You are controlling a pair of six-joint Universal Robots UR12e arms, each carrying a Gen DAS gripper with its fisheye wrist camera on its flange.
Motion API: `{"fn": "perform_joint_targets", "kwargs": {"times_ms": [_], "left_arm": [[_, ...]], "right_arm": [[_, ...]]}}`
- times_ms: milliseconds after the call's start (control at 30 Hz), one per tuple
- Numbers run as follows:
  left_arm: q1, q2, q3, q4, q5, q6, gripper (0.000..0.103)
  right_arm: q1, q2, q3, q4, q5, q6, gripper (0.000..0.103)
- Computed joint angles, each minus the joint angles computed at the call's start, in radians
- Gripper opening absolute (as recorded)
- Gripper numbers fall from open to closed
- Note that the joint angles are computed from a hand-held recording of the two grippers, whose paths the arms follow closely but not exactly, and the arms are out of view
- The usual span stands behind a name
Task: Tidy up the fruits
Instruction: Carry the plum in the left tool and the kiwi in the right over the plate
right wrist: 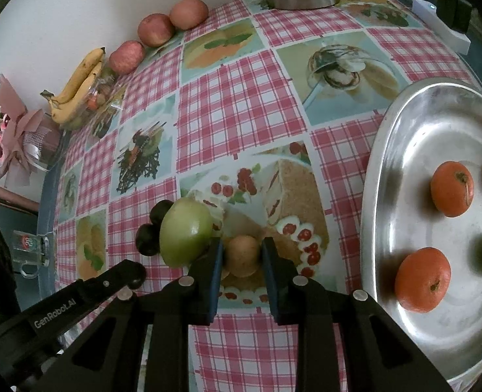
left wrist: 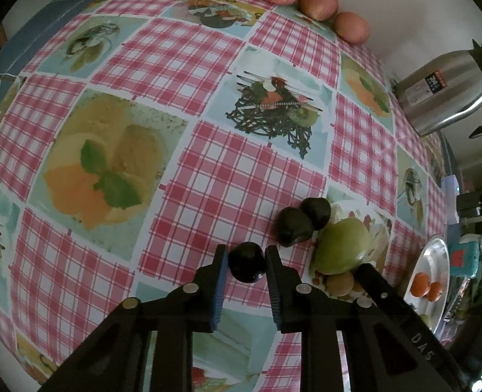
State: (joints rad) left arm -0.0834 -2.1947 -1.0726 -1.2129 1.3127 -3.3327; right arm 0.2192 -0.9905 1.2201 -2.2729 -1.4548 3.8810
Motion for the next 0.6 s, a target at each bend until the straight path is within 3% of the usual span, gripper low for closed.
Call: {"fn": "perform_joint_targets", "kwargs": {"times_ms": [233,600], "left_arm": [[0.007,0.020,-0.024,0.053,-0.010,-0.013,0.024],[0.015,0.045,-0.049,0.135,-0.048,-0.026,0.024]], "right_arm": [[0.002,0.003,-0.008,0.013,0.004,-0.020,0.025],[0.005,-0.024,0.022,-0.075,-0.053,-0.016,0.025]]}}
